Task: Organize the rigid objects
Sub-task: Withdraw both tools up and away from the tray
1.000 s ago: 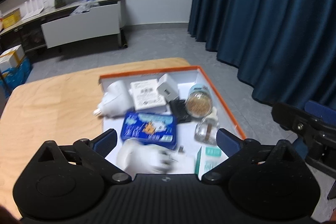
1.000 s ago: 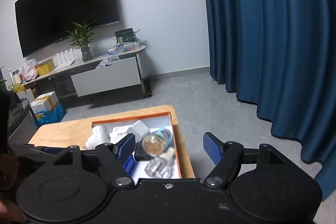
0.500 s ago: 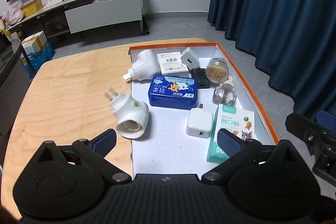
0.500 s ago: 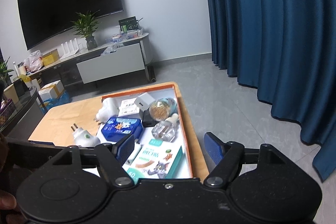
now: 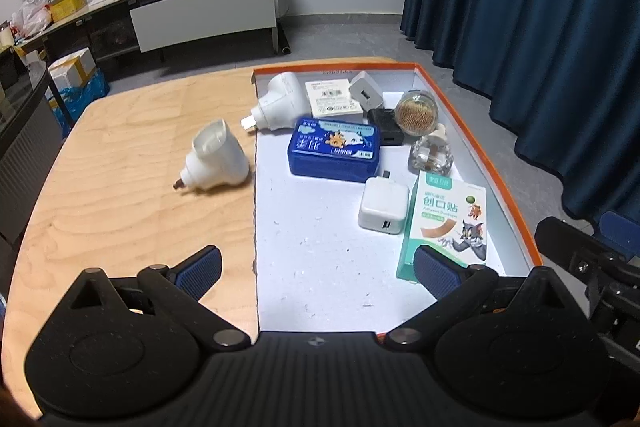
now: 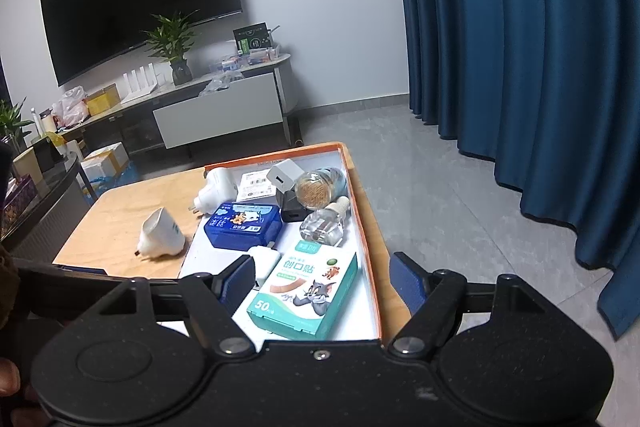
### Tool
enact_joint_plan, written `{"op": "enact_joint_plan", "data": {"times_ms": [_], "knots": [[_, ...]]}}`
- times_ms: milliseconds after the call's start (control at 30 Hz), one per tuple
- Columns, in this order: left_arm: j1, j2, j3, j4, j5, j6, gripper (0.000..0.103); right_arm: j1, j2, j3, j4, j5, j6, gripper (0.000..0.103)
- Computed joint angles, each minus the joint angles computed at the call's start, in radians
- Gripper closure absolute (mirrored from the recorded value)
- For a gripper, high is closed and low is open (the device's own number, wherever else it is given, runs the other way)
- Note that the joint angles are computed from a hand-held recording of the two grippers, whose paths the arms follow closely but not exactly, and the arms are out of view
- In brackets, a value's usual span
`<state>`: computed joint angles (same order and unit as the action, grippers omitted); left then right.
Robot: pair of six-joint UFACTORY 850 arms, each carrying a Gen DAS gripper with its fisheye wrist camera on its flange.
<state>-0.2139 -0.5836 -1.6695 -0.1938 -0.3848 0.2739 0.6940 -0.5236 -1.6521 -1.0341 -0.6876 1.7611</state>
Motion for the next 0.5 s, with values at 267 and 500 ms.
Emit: {"op": "enact_joint_plan", "data": {"times_ms": [267,500], "knots": [[0.001,0.004,0.009,0.004,0.013,-0.006,0.000,-0.004,-0.010,-0.009,0.013,0.009,-0.012,0.015],[0.003,-0.005,-0.001,0.010,0.009,-0.026,0.000,-0.011,-0.019,-0.016,0.031,0.015,-0.028,0.015]]}}
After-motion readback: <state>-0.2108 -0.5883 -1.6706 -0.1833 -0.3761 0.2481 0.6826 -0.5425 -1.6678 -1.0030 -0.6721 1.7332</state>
